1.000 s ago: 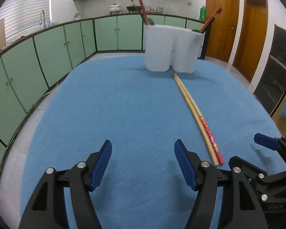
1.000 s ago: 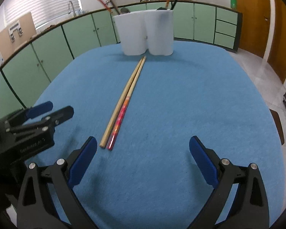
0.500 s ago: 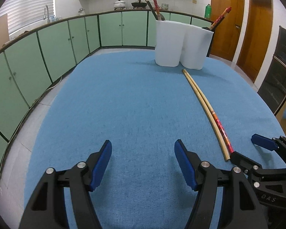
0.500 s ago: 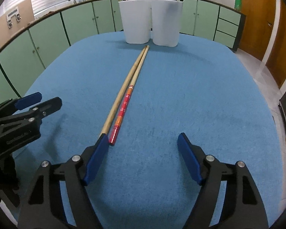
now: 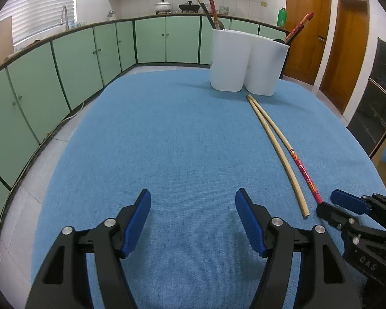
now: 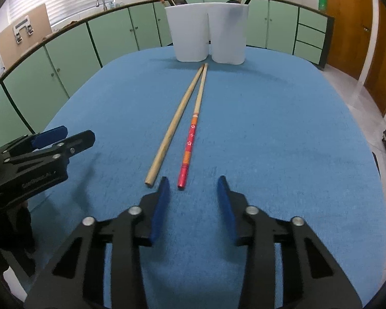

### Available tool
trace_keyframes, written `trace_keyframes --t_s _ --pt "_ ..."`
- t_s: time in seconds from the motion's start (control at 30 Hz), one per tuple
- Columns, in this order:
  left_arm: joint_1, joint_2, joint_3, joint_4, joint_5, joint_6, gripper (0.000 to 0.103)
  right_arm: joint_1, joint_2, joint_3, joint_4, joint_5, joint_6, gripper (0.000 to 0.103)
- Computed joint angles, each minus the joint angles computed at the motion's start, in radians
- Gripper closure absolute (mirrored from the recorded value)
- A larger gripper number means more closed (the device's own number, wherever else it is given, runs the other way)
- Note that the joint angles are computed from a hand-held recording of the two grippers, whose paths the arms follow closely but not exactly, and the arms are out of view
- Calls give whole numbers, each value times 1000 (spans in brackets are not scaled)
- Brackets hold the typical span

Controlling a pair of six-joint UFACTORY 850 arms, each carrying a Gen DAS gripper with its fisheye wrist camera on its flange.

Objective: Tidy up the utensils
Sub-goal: 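Move both open tools back to the remaining chopsticks on the mat, then grasp the red-patterned chopstick with the right tool while the left tool grasps the wooden chopstick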

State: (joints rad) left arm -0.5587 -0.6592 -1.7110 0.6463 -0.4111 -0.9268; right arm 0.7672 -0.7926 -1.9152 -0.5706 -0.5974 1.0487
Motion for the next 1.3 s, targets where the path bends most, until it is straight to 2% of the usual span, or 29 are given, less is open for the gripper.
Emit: trace_keyframes --t_s 0.1,0.13,0.4,0.63,0.93,1.03,1.17,1.3 --pt "-2 -5 -9 -8 -9 14 36 -4 -3 -3 21 11 -17 96" --pt "-3 -7 -11 -10 -11 17 36 -4 -1 -1 25 15 -21 97" --pt "-18 -19 -35 -85 5 91 36 -12 40 64 -24 20 63 98" --pt "-43 -48 -83 -289 29 293 36 -29 89 144 -63 36 136 98" --pt "-66 -111 -170 -343 -46 372 37 -42 109 180 -37 91 133 98" --pt "-68 -123 -188 -318 -65 353 42 -43 109 181 -27 96 122 97" --pt "-69 -122 -186 -294 -68 324 57 -45 112 187 -24 108 122 96" --pt "-64 -114 -173 -298 -55 316 67 -47 108 182 -17 115 111 95"
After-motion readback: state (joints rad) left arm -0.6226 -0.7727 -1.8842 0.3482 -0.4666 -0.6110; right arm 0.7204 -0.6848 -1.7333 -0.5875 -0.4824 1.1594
